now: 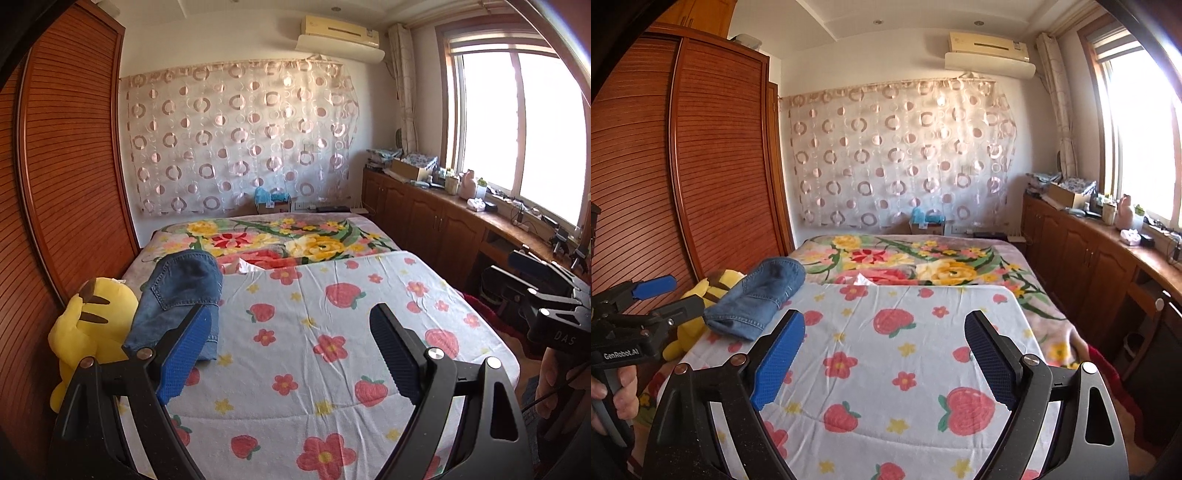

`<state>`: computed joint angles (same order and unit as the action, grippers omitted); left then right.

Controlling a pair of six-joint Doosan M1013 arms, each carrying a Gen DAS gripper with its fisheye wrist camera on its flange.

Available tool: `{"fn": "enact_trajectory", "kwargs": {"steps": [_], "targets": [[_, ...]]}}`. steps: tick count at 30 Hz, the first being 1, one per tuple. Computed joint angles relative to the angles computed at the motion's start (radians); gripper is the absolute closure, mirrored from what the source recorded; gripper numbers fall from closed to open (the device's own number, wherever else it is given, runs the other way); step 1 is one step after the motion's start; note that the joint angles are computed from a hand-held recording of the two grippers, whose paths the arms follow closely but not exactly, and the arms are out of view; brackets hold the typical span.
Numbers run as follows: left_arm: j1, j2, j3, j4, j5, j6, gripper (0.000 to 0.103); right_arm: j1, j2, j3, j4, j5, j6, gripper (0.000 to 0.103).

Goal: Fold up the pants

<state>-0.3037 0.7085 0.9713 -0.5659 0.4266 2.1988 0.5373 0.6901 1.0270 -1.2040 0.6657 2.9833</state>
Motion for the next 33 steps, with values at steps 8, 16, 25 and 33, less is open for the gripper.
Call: {"fn": "enact_trajectory", "kwargs": {"steps": [8,16,25,33], "targets": [[0.005,-0.007,0.011,-0.014,-0.022,-0.006,0.015,-0.006,-0.008,0.021,-0.034,-0.014,0.028,0.014],[0.006,-0.007,0.01,-0.014,-0.021,-0.004,0.015,-0.011,-0.01,0.027,-0.033,-0.024,0.026,0.014],[0.006,-0.007,0.011,-0.017,-0.02,-0.002,0.015,-0.012,-0.012,0.03,-0.036,-0.029,0.028,0.014],[0.006,-0.007,0.011,-0.012,-0.022,-0.005,0.015,-0.012,-0.012,0.03,-0.036,-0.03,0.028,0.014]]}}
